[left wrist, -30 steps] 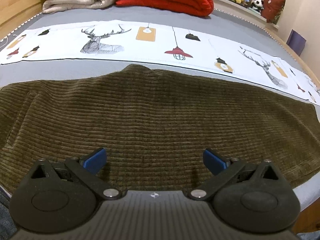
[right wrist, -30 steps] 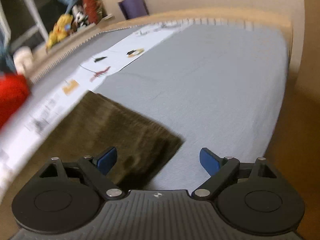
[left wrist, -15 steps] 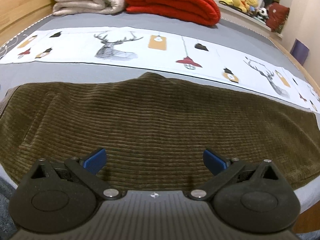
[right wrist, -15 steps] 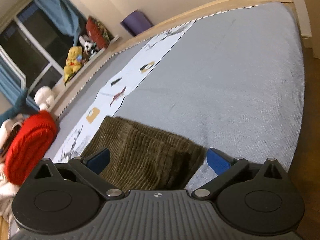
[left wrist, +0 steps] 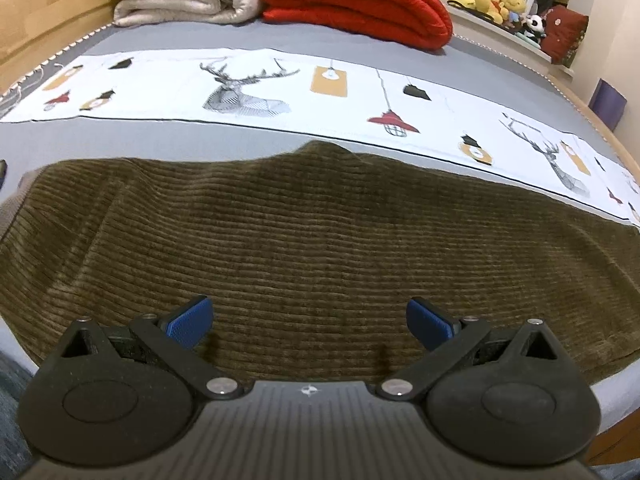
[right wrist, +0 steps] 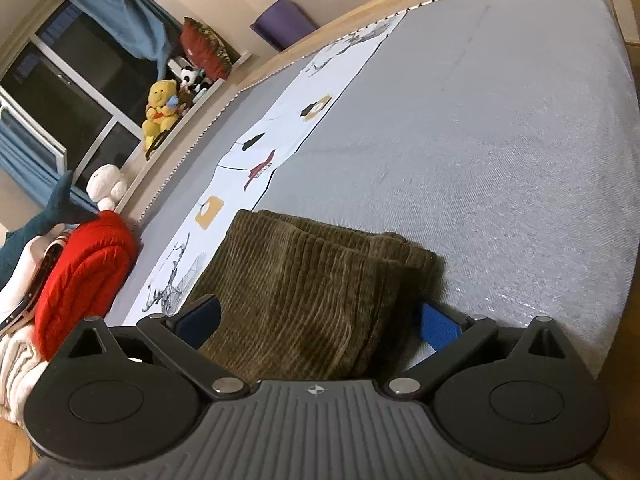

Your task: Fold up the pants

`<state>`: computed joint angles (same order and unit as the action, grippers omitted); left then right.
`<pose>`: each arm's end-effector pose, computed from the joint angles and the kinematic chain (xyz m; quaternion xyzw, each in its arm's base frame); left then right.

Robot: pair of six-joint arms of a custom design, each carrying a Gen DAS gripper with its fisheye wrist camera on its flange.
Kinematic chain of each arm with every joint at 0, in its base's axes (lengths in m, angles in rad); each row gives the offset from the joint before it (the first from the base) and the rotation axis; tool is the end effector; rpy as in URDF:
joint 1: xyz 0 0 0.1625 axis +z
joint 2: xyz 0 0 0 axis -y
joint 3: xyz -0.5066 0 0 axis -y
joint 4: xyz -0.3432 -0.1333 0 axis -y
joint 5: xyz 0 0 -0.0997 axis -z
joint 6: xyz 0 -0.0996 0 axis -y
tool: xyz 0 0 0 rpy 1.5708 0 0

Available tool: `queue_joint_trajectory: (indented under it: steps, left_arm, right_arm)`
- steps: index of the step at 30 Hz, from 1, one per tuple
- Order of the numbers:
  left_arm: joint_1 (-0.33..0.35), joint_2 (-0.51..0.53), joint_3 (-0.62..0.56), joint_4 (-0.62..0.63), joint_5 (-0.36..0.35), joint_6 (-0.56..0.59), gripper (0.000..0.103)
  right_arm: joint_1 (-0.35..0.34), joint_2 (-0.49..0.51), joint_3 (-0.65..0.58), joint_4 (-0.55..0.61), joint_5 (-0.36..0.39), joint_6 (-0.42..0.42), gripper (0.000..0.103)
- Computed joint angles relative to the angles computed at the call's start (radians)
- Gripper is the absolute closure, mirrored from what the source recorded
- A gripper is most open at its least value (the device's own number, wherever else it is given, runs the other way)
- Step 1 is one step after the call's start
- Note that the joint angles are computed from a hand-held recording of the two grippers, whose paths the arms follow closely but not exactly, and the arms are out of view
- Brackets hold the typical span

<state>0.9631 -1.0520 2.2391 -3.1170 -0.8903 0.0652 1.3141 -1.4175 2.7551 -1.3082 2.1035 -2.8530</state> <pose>-0.1247 -0.5226 0.2468 0.2500 0.8952 -0.2502 0.2712 0.0192 -0.2527 0.2271 -0.3630 -0.6172 0.6750 0.1781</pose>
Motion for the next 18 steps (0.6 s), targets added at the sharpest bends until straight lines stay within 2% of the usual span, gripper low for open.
queue_joint_trajectory:
  steps: [1,2,4,6,8,10,12,14,16,18]
  left_arm:
    - [0.003,-0.001,-0.003,-0.003,0.006,0.002,0.0]
    - [0.007,-0.002,-0.007,-0.003,0.01,0.003,0.0]
    - [0.02,-0.005,-0.02,0.007,0.014,0.002,0.0]
    - [0.033,-0.007,-0.029,0.011,0.024,-0.003,0.0]
    - [0.047,-0.013,-0.038,0.016,0.023,-0.005,0.0]
    - [0.06,-0.019,-0.044,0.018,0.021,0.001,0.0]
    - [0.071,-0.023,-0.045,0.006,0.022,0.017,0.0]
    - [0.083,-0.025,-0.044,-0.009,0.023,0.028,0.0]
    - [0.099,-0.027,-0.051,0.003,0.012,0.026,0.0]
    - [0.112,-0.03,-0.056,0.017,-0.001,0.02,0.0]
  right_arm:
    - [0.011,0.0,-0.011,0.015,0.029,0.011,0.025]
    - [0.017,0.0,-0.023,0.039,0.055,0.035,0.051]
    - [-0.012,-0.019,-0.044,0.128,0.04,0.106,0.08]
    - [-0.024,-0.032,-0.046,0.15,0.026,0.128,0.081]
    - [0.012,-0.015,-0.062,0.148,0.08,0.129,0.081]
    - [0.026,-0.001,-0.066,0.134,0.104,0.145,0.078]
    - [0.007,-0.009,-0.051,0.116,0.064,0.183,0.068]
    - [-0.033,-0.036,-0.029,0.11,-0.023,0.207,0.042]
    - [-0.03,-0.039,-0.016,0.09,-0.038,0.202,0.029]
    - [-0.001,-0.035,-0.029,0.116,-0.005,0.185,0.028]
